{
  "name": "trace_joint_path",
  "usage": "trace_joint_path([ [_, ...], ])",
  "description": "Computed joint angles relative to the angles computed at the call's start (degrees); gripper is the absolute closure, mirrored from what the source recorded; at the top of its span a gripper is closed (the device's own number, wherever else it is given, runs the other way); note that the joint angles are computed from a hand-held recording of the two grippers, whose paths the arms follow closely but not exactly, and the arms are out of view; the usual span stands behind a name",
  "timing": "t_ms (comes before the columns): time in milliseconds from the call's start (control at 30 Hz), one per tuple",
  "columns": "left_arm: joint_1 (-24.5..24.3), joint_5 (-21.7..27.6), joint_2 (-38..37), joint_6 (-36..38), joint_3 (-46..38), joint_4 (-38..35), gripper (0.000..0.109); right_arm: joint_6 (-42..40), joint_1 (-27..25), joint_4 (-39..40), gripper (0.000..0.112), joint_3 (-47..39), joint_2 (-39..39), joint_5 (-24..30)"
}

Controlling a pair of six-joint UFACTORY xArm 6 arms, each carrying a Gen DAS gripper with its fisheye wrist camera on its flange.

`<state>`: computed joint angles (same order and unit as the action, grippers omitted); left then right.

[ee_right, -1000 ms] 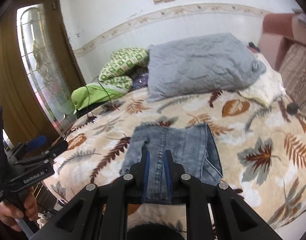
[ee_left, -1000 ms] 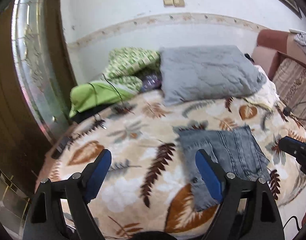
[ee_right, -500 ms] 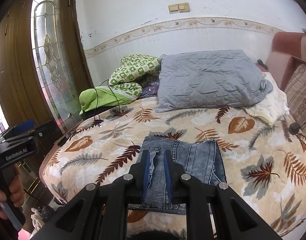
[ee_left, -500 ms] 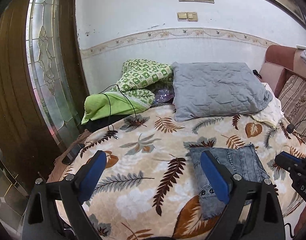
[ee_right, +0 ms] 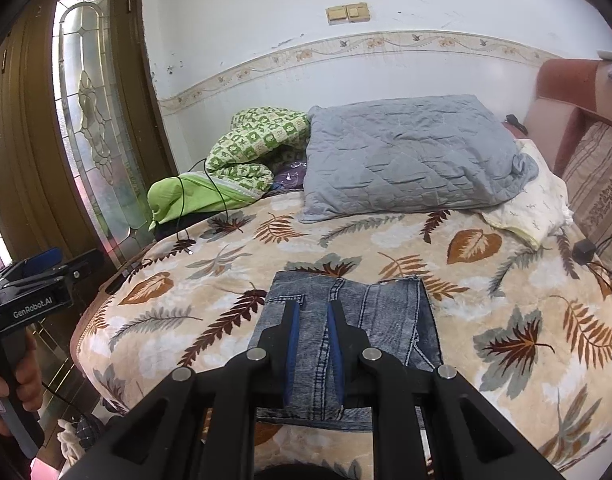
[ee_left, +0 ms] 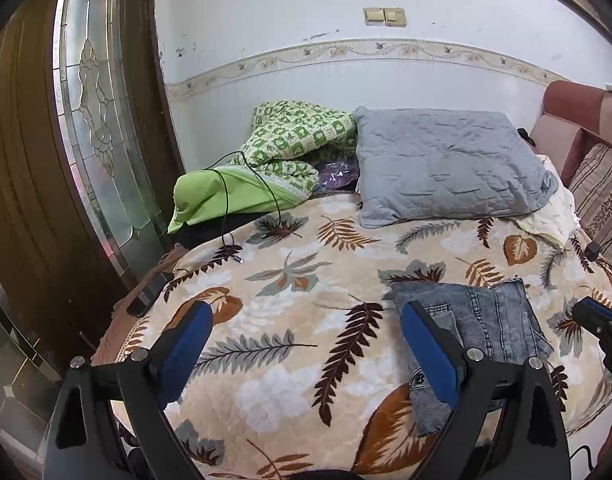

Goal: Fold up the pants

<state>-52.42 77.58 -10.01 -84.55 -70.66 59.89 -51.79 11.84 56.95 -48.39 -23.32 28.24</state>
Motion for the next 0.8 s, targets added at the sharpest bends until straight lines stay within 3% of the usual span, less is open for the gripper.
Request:
trace_joint_path([
  [800,2.81,-5.04,3.01,2.66,-1.24,-4.39,0.013,0.59,-1.97,0.30,0.095,-0.60,3.55,0.23],
])
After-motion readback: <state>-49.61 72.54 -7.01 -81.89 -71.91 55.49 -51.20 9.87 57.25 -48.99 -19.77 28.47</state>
